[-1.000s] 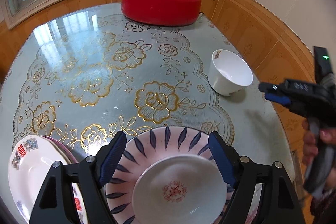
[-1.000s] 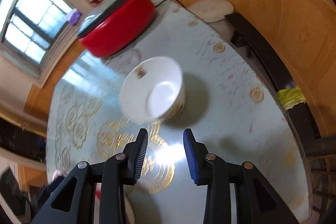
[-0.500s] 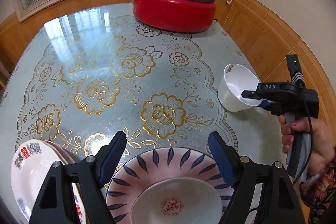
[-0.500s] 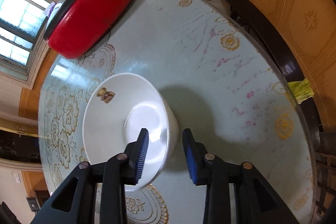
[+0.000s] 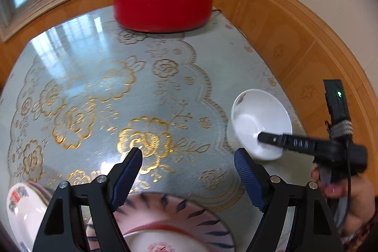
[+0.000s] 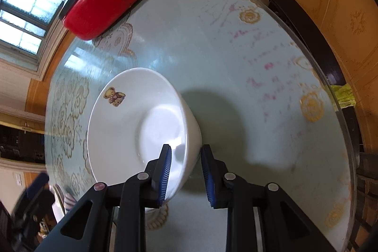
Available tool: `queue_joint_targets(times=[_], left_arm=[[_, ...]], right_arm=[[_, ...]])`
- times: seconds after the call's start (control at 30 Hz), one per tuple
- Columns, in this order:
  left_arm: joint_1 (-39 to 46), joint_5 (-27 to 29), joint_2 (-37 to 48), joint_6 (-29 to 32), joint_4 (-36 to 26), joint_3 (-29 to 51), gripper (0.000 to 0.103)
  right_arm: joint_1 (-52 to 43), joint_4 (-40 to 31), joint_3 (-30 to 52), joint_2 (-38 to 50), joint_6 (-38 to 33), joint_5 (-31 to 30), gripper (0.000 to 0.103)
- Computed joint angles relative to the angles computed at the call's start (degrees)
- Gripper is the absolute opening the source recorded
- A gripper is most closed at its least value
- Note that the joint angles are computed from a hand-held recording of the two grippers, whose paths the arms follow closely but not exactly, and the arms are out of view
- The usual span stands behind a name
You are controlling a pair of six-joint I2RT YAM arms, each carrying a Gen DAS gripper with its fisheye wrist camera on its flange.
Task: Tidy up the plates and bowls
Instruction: 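Reach the right gripper to the white bear-print bowl and grasp its rim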
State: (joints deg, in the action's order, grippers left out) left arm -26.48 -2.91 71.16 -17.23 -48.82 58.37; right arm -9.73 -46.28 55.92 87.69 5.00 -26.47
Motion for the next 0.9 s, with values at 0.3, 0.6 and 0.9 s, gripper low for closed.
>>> queue_joint_targets(times=[0.3,0.6,0.9], left_arm=[[-4.95,0.91,13.11,-0.67,3.37,4.88,0.07],[-8.22,0.2,22.58,-0.64,3.98,8.49,0.043],[-9.19,1.3,25.75,0.03,6.04,8.72,0.014]], right_arm=[[-2.38,-1.71,-4.06,-4.21,-4.52,-1.8,0.025],[-2.65,-1.97,-4.76,-5.15,-6.7,-1.26,0.026],[-3.77,-0.57,-6.01,-6.0,-7.92,-2.18,0.024]])
